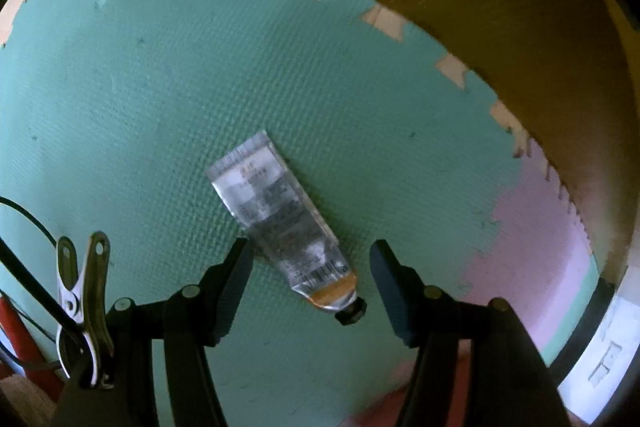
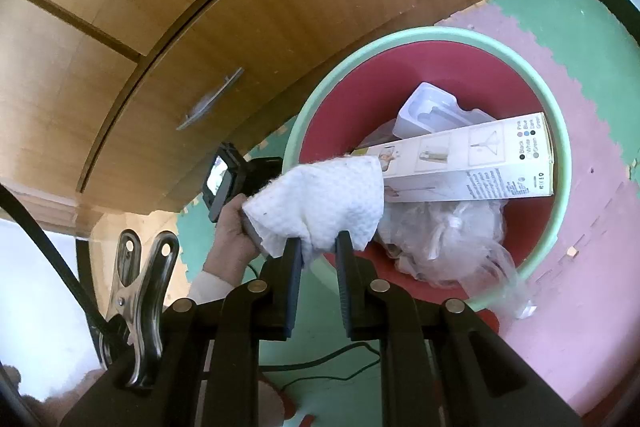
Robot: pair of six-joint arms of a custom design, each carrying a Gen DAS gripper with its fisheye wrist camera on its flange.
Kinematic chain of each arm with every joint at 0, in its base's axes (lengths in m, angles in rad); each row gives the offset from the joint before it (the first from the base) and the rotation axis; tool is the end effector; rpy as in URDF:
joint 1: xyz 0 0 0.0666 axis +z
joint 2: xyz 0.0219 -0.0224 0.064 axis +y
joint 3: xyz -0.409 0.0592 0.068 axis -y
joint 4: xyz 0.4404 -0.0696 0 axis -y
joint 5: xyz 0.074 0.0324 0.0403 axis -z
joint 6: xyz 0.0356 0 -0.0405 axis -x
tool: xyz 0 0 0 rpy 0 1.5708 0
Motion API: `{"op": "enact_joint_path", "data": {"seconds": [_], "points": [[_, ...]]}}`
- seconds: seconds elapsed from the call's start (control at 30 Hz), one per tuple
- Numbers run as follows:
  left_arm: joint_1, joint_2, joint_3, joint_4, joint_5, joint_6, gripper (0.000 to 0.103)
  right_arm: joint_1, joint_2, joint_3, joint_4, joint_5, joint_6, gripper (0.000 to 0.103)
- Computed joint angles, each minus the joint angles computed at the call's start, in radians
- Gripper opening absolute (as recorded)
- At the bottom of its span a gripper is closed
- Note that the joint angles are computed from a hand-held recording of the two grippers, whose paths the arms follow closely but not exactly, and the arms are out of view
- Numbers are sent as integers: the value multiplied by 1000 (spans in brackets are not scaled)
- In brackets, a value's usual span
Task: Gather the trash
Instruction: 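Close the left tool on the metal tube's capped end while the right tool holds the block, then carry the tube in the left tool over the bucket while the right tool carries the block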
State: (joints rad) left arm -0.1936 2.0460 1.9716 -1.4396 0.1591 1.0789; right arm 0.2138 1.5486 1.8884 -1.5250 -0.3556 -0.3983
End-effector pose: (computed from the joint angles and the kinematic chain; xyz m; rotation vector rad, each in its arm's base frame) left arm 0.7002 -0.1434 0.3215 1.3141 -2.7885 0.2497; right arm 0.5215 0.1255 0.5882 0.1607 2.8078 0.6469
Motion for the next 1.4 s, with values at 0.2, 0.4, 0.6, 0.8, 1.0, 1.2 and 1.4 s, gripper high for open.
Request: {"op": "enact_joint_path", "data": {"seconds": [0.2,0.4,0.6,0.8,1.0,1.2,1.4], "points": [[-31,63,98,-92,-100,6,67,-11,4,-4,0,-20,-6,18],[-53,92,138,-126,-144,29,60,-17,3,-9,7,-38,-18,18],[-57,72,110,-100,-148,25,40,-18,-2,-15,16,-50,-22,18],[-46,-35,-59,15,-130,-19,38,-15,-2,-8,23,-47,-17,18],[-30,-143,-162,58,-139,-73,38,-13,-2,2,31,-45,-13,18],[-48,-223,-179,57,-159,-93,38,-10,-15,1,49,-58,-22,18],[-45,-327,-183,19,-168,-145,38,-8,-23,4,46,-65,-25,18]]}}
